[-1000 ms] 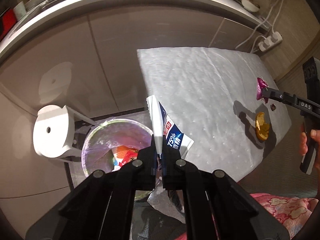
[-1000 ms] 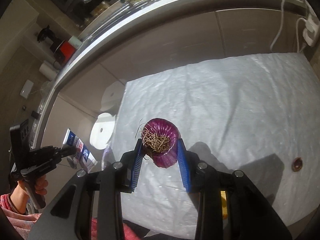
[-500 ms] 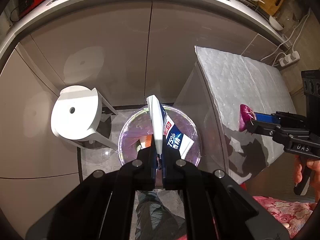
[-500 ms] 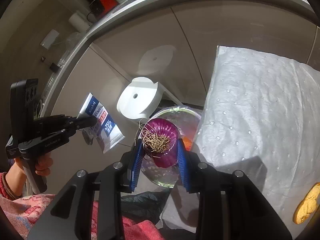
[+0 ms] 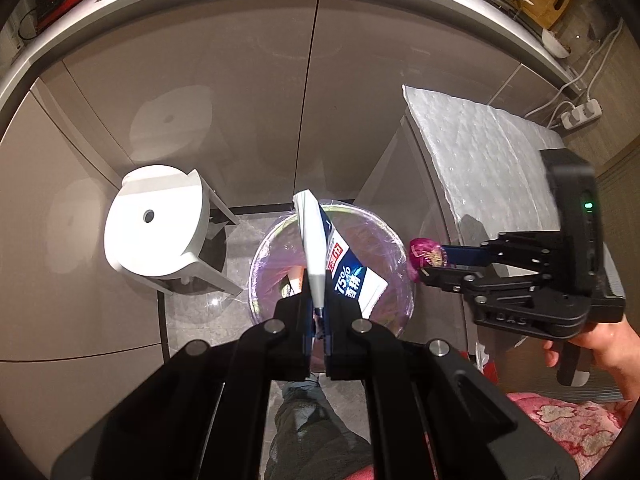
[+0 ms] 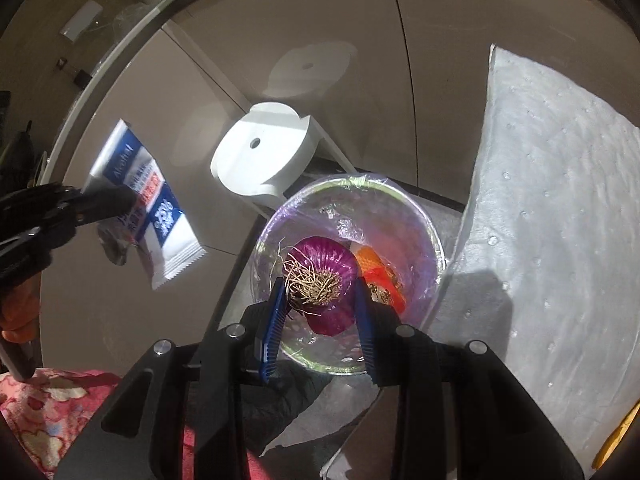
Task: Collect trash
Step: 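Carry the onion and wipe packet over the bin and release the onion from the right tool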
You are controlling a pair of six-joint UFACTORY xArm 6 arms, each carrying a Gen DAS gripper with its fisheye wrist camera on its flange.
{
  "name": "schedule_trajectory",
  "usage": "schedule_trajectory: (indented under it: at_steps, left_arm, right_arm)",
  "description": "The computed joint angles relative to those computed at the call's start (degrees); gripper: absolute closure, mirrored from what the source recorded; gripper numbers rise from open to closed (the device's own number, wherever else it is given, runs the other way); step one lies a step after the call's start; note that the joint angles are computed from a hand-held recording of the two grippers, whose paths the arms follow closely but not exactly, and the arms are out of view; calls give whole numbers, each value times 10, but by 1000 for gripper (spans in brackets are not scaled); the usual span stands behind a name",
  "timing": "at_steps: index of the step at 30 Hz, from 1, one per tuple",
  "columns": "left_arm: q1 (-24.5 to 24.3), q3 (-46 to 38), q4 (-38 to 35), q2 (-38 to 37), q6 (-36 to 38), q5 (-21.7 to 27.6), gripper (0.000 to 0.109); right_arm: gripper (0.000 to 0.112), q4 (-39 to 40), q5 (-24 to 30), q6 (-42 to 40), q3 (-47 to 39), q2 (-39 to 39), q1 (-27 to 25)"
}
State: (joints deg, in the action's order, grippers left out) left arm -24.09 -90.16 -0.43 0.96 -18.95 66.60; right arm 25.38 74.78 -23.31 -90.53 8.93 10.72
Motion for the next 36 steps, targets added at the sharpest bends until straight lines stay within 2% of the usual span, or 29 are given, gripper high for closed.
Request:
schedule_trajectory:
  at_steps: [5,10,12,19,27,36]
  left_arm:
    - [8,7,-3,-5,19,9,105]
    - [16,12,-10,-7,41,15,105]
    - [19,10,-17,-2,47,14,105]
    - [8,-7,-34,27,70,9,105]
    - [-14,-29,-48,72,99,14,105]
    - [-24,-31,-53,119,113,18,105]
  right_arm:
    - [78,-40,-5,20,-2,36,33]
    - [59,-45,-10,48,-1,39,38]
    - [54,-36,-13,52,-1,31,30]
    - [48,-21,-20,81,-12,-14,-23]
    - [44,-25,-13,84,-31,-73,-86]
    - [42,-45,-14,101,-30,-98,-124]
